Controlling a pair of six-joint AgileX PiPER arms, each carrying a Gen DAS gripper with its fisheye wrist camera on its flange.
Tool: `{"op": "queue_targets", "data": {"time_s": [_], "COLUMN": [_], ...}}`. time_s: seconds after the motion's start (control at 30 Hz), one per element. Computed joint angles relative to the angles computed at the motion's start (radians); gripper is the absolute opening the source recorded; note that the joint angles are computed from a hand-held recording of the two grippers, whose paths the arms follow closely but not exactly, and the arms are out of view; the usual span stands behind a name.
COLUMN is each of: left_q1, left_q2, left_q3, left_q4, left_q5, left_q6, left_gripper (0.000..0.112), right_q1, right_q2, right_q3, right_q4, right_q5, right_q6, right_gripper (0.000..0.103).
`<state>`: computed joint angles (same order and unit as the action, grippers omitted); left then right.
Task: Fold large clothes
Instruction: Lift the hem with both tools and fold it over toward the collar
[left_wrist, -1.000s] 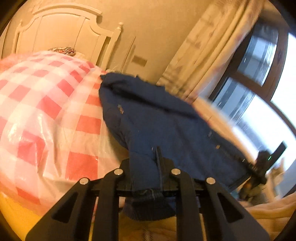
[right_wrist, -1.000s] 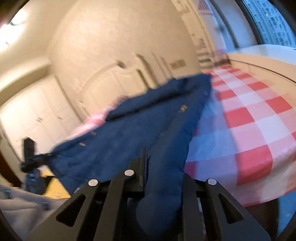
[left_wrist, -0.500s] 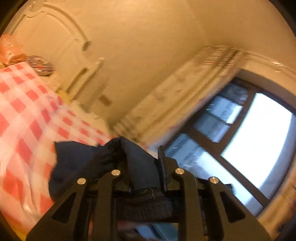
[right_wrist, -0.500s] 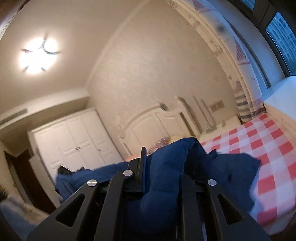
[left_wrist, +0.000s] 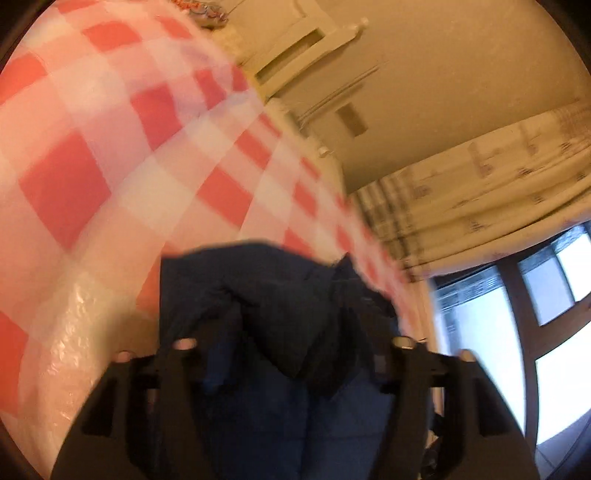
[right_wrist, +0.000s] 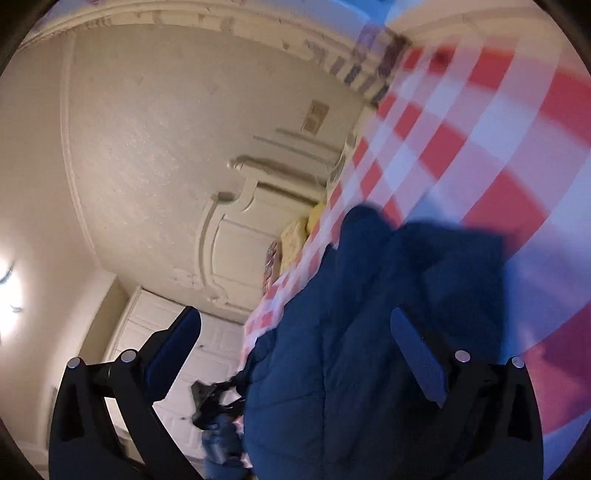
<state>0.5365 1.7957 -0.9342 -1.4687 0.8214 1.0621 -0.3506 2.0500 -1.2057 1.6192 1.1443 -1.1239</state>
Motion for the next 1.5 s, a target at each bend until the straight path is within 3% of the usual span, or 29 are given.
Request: {"op": "queue_targets", "data": {"time_s": [0.03, 0.07, 0.13, 0.23, 0.33, 0.4, 0.5, 0.53, 0.57, 0.6, 0.63, 0.67, 0.73, 0.77, 0.83, 0.93, 1.0, 1.1, 1.17, 1.27, 1.37, 1.43, 1.5], "left_q1": [0.016, 0.036, 0.057, 0.027, -0.081, -0.139, -0.172, -0.177, -0.182, -0.187, -0.2, -0.209, -0.223, -0.233, -0.247, -0.244, -0.237, -0.279, -0.314, -0.342, -0.378, -0.361, -0.355], "left_q2": [-0.041, -0.11, -0.186, -0.216, -0.152, -0.102, -0.002, 0.024, 0.053, 0.071, 0.087, 0.101, 0.061, -0.002, -0.138, -0.255, -0.258, -0.165, -0.041, 0.131, 0.244, 0.248, 0.245], "left_q3": [0.014, 0.043, 0.044, -0.046, -0.159, -0.183, -0.235, -0.247, -0.265, -0.268, -0.277, -0.278, -0.215, -0.151, -0.049, -0.05, -0.135, -0.291, -0.404, -0.5, -0.515, -0.501, -0.504], "left_q4": [-0.021, -0.075, -0.092, 0.133, 0.433, 0.549, 0.557, 0.553, 0.558, 0.563, 0.607, 0.613, 0.512, 0.437, 0.323, 0.377, 0.484, 0.744, 0.893, 0.969, 1.113, 1.024, 1.009], "left_q5": [-0.039, -0.107, -0.16, -0.195, -0.197, -0.236, -0.229, -0.236, -0.235, -0.241, -0.257, -0.28, -0.345, -0.382, -0.418, -0.387, -0.337, -0.342, -0.339, -0.354, -0.419, -0.44, -0.437], "left_q6": [0.015, 0.066, 0.087, -0.096, -0.282, -0.367, -0.383, -0.388, -0.401, -0.406, -0.445, -0.444, -0.323, -0.223, -0.072, -0.145, -0.301, -0.599, -0.783, -0.909, -1.035, -0.961, -0.942], "left_gripper": [0.08, 0.083, 0.088, 0.093, 0.096, 0.096, 0.096, 0.094, 0.092, 0.07, 0.039, 0.032, 0.01, 0.009, 0.008, 0.008, 0.008, 0.009, 0.01, 0.012, 0.016, 0.017, 0.017], "right_q1": [-0.009, -0.013, 0.002, 0.047, 0.139, 0.184, 0.23, 0.246, 0.265, 0.277, 0.289, 0.289, 0.304, 0.306, 0.283, 0.263, 0.261, 0.301, 0.333, 0.369, 0.354, 0.338, 0.345], "right_q2": [-0.026, -0.056, -0.107, -0.117, -0.087, -0.045, 0.074, 0.114, 0.15, 0.162, 0.169, 0.153, 0.055, -0.01, -0.135, -0.268, -0.288, -0.213, -0.097, 0.1, 0.214, 0.208, 0.213], "right_q3": [0.005, 0.007, -0.013, -0.083, -0.192, -0.267, -0.439, -0.494, -0.542, -0.556, -0.534, -0.495, -0.326, -0.239, -0.099, -0.028, -0.089, -0.259, -0.375, -0.518, -0.565, -0.545, -0.558], "right_q4": [-0.019, -0.04, -0.113, -0.244, -0.436, -0.546, -0.697, -0.745, -0.807, -0.846, -0.851, -0.816, -0.68, -0.593, -0.402, -0.308, -0.387, -0.631, -0.805, -1.052, -1.011, -0.936, -0.967], "right_q5": [-0.02, -0.056, -0.158, -0.234, -0.34, -0.374, -0.34, -0.324, -0.315, -0.319, -0.348, -0.367, -0.51, -0.557, -0.561, -0.56, -0.557, -0.589, -0.607, -0.602, -0.584, -0.593, -0.594], "right_q6": [-0.016, -0.031, -0.028, 0.019, 0.138, 0.23, 0.411, 0.46, 0.503, 0.524, 0.505, 0.447, 0.248, 0.148, -0.052, -0.149, -0.035, 0.265, 0.465, 0.749, 0.791, 0.717, 0.73], "right_gripper": [0.099, 0.099, 0.099, 0.099, 0.099, 0.099, 0.099, 0.099, 0.091, 0.081, 0.06, 0.045, 0.026, 0.019, 0.016, 0.016, 0.016, 0.016, 0.016, 0.016, 0.017, 0.017, 0.017]}}
